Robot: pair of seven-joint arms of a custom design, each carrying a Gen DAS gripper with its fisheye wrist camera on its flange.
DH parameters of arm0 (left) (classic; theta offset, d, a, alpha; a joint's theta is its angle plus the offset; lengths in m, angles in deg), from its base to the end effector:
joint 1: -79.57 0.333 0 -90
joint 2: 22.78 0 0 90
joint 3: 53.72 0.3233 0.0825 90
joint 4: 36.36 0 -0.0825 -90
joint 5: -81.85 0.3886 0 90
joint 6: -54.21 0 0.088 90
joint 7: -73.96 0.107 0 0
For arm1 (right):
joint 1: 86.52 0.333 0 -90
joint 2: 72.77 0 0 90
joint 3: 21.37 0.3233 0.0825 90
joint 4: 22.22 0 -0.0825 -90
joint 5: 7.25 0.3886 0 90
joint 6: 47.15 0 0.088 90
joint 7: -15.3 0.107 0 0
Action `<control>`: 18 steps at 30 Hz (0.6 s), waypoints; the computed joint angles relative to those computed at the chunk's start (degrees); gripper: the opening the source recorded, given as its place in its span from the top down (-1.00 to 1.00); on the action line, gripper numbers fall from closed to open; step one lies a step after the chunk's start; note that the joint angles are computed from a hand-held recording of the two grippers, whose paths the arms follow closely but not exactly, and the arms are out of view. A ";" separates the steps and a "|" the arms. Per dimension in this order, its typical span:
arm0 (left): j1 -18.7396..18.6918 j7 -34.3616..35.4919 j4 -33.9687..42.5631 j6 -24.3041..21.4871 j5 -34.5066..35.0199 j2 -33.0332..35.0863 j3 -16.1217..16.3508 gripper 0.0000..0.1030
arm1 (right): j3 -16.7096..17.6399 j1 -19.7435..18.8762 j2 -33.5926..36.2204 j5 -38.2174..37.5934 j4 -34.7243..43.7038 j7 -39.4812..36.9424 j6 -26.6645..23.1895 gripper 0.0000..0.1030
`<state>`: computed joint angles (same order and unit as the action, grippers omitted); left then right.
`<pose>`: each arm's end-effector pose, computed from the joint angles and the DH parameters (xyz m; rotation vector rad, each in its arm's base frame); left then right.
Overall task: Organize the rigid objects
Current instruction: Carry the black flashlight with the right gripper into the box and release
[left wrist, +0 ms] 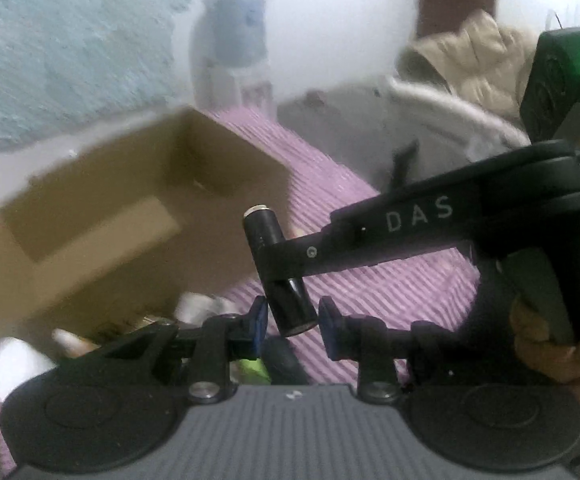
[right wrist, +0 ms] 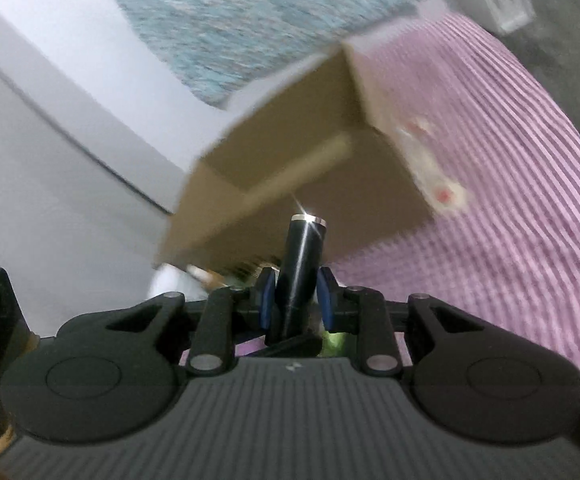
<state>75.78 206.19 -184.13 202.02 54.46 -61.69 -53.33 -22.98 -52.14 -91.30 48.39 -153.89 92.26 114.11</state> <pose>0.3904 -0.0148 0.5591 -1.3390 2.2027 -0.8594 0.4391 0.2330 0.5630 -1.5090 1.5177 0.1367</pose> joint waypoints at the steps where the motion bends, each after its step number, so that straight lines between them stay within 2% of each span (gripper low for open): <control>1: 0.52 0.11 0.50 0.59 0.17 -0.10 0.38 0.45 | -0.30 0.51 0.94 0.41 1.76 -1.25 -0.31 0.58; 4: 2.43 -0.14 3.20 1.06 0.83 1.03 1.66 0.45 | 0.12 0.83 5.53 1.75 8.81 -5.18 -2.21 0.58; 6: 4.13 -1.13 6.47 -0.22 1.48 3.55 2.45 0.44 | 1.07 0.00 9.65 2.03 14.42 -7.06 -4.33 0.58; 9: 6.75 -3.13 12.66 -3.26 2.10 9.56 3.49 0.45 | 2.31 -2.31 17.64 1.05 24.57 -5.87 -10.55 0.58; 14: 12.23 -9.13 23.11 -7.74 7.52 21.48 1.60 0.51 | 4.51 -6.39 33.21 -5.09 43.89 4.85 -24.03 0.59; 15: 12.88 -10.24 25.10 -8.82 8.53 23.77 1.29 0.56 | 4.40 -6.31 35.84 -9.32 47.32 8.98 -26.37 0.62; 17: 14.17 -12.52 29.41 -12.07 10.30 28.19 1.14 0.59 | 5.07 -6.88 41.98 -12.91 55.15 14.39 -30.75 0.64; 18: 14.62 -13.53 30.51 -12.22 11.78 29.59 0.70 0.59 | 5.47 -7.02 44.13 -14.34 57.96 16.50 -32.05 0.65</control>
